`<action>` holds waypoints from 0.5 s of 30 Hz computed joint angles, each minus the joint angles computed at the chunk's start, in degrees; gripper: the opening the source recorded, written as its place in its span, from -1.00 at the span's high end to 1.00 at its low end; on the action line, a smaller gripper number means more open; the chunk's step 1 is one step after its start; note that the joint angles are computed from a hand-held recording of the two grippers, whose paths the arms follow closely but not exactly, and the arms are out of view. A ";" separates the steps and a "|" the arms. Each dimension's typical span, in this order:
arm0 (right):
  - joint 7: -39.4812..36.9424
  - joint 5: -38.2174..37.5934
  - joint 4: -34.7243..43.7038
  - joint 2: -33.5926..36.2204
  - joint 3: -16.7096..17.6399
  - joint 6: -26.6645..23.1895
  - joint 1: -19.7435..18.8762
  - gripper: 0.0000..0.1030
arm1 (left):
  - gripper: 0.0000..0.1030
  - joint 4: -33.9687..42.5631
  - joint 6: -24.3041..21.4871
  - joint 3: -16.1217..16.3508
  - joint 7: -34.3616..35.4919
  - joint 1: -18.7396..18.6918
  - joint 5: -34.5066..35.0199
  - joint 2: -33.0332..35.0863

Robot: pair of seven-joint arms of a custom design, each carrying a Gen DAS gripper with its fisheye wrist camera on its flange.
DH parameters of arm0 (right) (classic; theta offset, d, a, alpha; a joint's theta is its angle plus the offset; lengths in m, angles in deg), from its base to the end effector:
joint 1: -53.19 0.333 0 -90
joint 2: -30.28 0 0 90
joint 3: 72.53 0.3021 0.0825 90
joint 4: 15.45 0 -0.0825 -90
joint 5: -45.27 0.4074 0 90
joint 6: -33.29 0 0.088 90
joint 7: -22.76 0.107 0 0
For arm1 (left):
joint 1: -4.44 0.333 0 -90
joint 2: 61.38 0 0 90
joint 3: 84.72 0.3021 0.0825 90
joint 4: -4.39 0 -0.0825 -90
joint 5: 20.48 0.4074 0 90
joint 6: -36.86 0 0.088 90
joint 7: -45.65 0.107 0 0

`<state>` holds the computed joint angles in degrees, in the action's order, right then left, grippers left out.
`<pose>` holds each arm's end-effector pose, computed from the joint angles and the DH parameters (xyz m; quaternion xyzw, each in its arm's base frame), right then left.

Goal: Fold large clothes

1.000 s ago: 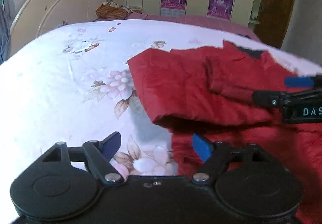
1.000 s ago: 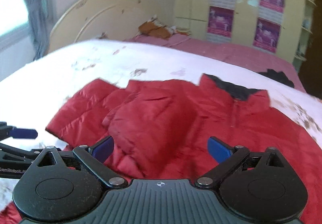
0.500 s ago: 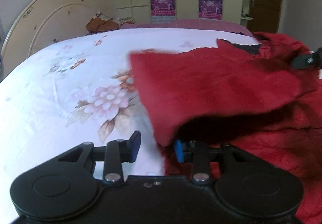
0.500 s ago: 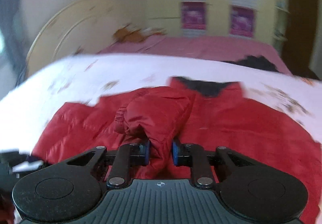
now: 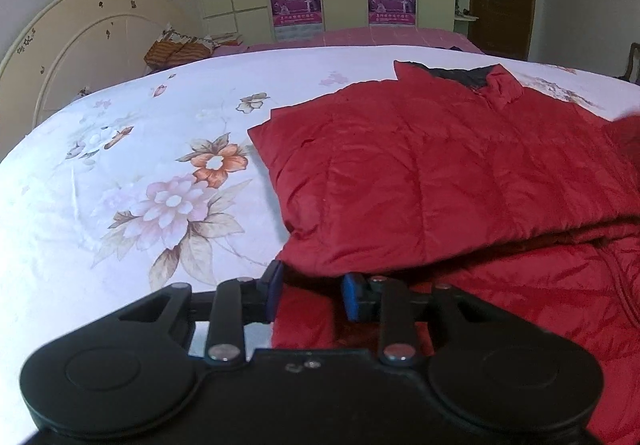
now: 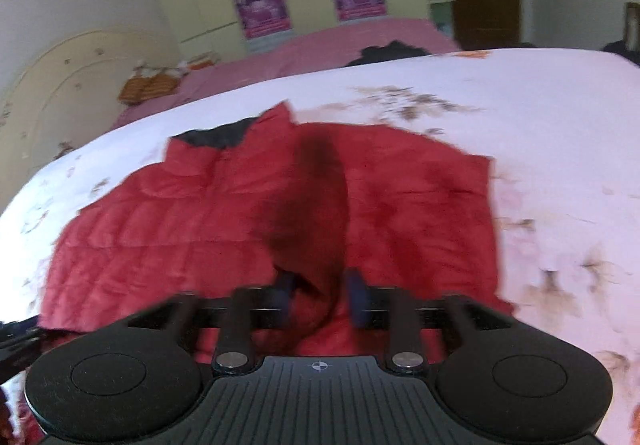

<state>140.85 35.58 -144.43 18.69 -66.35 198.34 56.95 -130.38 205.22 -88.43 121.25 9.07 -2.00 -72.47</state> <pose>0.5475 0.1087 0.5227 -0.5907 0.6972 -0.2326 0.3330 0.5439 -0.0128 0.4706 -0.6436 0.6608 -0.2345 0.3067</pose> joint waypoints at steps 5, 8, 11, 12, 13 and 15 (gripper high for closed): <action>-4.20 3.55 -0.32 0.08 -1.72 0.62 1.07 -0.63 | 0.43 -0.10 -0.18 -0.45 -0.89 0.46 1.04 -0.19; -3.22 5.01 0.04 1.18 -1.71 0.25 0.65 -0.26 | 0.43 -0.12 -0.22 -0.69 -1.83 0.69 1.81 -0.25; -4.64 7.80 -0.83 0.46 -2.65 -0.93 1.43 0.22 | 0.49 -0.15 -0.46 -0.51 -1.73 0.41 1.73 -0.44; -4.97 7.82 -0.92 0.42 -2.58 -1.00 1.35 0.25 | 0.51 -0.19 -0.45 -0.57 -1.87 0.44 1.88 -0.57; -5.13 7.19 -1.21 0.20 -2.33 -1.01 1.09 0.43 | 0.53 -0.32 -0.33 -0.55 -1.85 0.42 1.95 -0.69; -5.76 6.36 -1.62 -0.15 -2.03 -0.48 0.78 0.60 | 0.55 -0.51 0.04 -0.79 -2.22 0.60 2.61 -0.83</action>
